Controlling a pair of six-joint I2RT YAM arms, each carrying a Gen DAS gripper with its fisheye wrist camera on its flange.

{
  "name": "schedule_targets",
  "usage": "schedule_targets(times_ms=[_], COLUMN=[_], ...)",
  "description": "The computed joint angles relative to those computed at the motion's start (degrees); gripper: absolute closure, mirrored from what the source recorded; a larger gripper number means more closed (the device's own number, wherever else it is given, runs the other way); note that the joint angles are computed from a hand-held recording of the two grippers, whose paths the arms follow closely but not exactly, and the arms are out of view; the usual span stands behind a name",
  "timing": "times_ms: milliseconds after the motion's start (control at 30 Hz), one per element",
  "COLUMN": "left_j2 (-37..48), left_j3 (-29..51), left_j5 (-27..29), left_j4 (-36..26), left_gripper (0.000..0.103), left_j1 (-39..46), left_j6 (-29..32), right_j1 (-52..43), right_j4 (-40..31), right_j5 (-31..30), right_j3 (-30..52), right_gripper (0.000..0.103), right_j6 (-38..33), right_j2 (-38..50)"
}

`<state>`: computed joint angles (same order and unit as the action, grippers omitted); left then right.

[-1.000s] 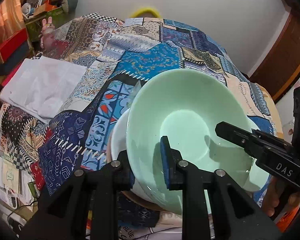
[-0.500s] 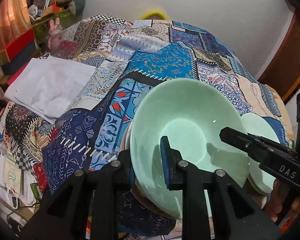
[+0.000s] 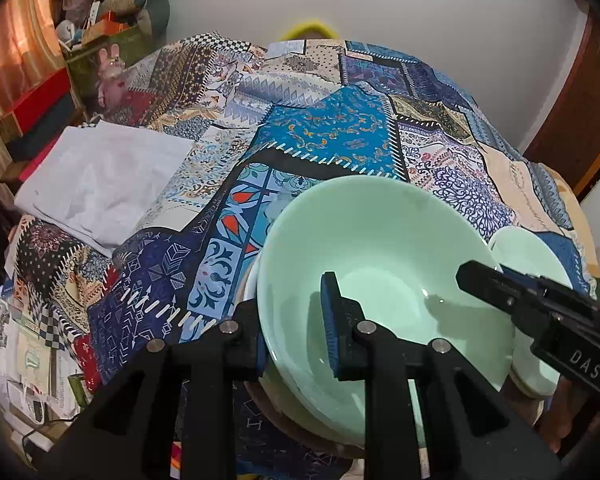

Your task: Organize plates and bowls

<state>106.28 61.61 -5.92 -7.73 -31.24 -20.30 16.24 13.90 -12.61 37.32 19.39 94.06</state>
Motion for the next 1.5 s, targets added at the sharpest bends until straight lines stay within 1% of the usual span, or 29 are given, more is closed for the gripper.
schedule_targets(times_ms=[167, 333, 533, 600, 633, 700, 733, 800, 933, 1033, 1133, 1200, 1300, 1500], left_j2=[0.21, -0.83, -2.21, -3.28, -3.74, -5.22, -5.95, -7.51, -8.65, -7.56, -5.11, -3.98, -3.86, -0.12], left_j3=[1.21, 1.26, 0.81, 0.03, -0.33, -1.5, -2.05, -3.26, -4.68, -5.39, -5.57, -6.4, -7.81, -7.44], left_j5=[0.7, 1.4, 1.69, 1.52, 1.13, 0.36, 0.78, 1.39, 0.82, 1.85, 4.43, 7.44, 10.01, 12.18], left_j4=[-1.57, -3.39, -3.75, -3.21, -2.96, -2.23, -1.86, -1.11, -0.51, 0.05, 0.49, 2.0, 4.17, 5.91], left_gripper=[0.081, 0.081, 0.079, 0.077, 0.072, 0.07, 0.07, 0.066, 0.063, 0.062, 0.061, 0.059, 0.057, 0.055], left_j1=[0.15, 0.3, 0.44, 0.43, 0.42, 0.46, 0.67, 0.95, 1.36, 2.4, 3.92, 5.33, 6.48, 6.42], left_j6=[-0.11, -1.99, -2.68, -2.45, -2.23, -2.31, -2.04, -1.6, -1.39, -1.83, -2.19, -2.68, -2.39, -1.37], right_j1=[-0.02, -0.09, 0.17, 0.55, 0.56, 0.51, 0.35, 0.09, 0.69, 0.7, 1.0, 1.28, 1.87, 3.78], right_j4=[-0.23, 0.21, 0.8, 0.74, 0.78, 0.89, 0.8, 0.57, 0.82, 0.5, -0.03, 0.51, 0.54, -1.16], right_j5=[-0.13, -0.08, -0.14, 0.59, 0.64, 0.49, 0.25, 0.05, 1.94, 1.36, 1.37, 1.32, 2.15, 4.81], right_j3=[-0.09, -0.44, -1.79, -2.14, -2.22, -2.37, -2.31, -2.13, -1.91, -1.03, 0.08, 0.56, 0.96, 2.75], right_gripper=[0.08, 0.08, 0.08, 0.08, 0.08, 0.079, 0.079, 0.074, 0.066, 0.065, 0.065, 0.061, 0.061, 0.061], right_j6=[-0.09, 0.1, -0.57, -0.75, -0.77, -0.54, -0.47, -0.58, -0.56, -0.17, -0.11, 0.68, 1.05, 0.02], right_j2=[-0.09, -0.07, -2.87, -3.53, -3.62, -3.71, -3.63, -3.33, -2.54, -1.05, 0.75, 2.04, 2.95, 5.02])
